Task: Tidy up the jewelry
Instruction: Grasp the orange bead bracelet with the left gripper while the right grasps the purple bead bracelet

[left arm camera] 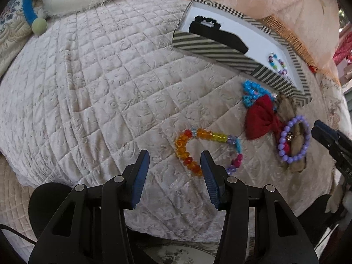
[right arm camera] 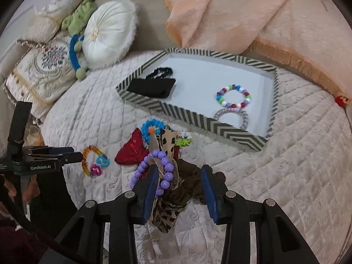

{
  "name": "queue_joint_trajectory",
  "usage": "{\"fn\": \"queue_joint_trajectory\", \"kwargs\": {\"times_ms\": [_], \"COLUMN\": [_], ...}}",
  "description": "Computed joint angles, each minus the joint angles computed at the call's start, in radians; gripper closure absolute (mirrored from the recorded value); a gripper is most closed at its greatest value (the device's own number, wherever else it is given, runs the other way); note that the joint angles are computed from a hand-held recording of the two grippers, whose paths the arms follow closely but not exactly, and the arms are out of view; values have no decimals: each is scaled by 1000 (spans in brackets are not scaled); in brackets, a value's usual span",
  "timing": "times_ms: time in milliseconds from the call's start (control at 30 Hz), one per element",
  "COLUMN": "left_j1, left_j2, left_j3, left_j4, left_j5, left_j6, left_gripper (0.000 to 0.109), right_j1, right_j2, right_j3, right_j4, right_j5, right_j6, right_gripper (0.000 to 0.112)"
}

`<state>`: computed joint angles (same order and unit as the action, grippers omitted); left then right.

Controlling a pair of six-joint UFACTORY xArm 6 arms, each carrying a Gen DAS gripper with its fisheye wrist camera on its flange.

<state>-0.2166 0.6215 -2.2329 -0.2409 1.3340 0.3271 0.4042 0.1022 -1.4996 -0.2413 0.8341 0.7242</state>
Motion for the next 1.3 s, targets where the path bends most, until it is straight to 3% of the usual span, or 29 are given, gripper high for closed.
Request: {"fn": "queue_joint_trajectory", "kwargs": {"times_ms": [267, 400, 567, 867, 1000, 1300], "left_j1": [-9, -6, -11, -9, -13, -13], "left_j2": [69, 97, 125, 156, 127, 128], "left_j3": [-87, -130, -174, -223, -172, -175], "left_j4": [38, 33, 37, 29, 36, 39], "left_j5": [15, 33, 49, 74, 44, 51], "left_j6": [-26, -32, -49, -44, -40, -44], "left_gripper": [61, 61, 61, 60, 60, 60], "right_j1": [0, -34, -30, -9, -4, 27], "right_j2": [48, -13, 19, 50, 77, 90], "right_j3": [-45, 21, -32, -60, -88, -130], "right_j4": [19, 62, 38, 44, 48, -86], "right_j5": [26, -72, 27, 39, 63, 96], "right_j6": [-74, -43, -86, -125, -147, -116], "right_gripper": [76, 76, 76, 76, 76, 81]}}
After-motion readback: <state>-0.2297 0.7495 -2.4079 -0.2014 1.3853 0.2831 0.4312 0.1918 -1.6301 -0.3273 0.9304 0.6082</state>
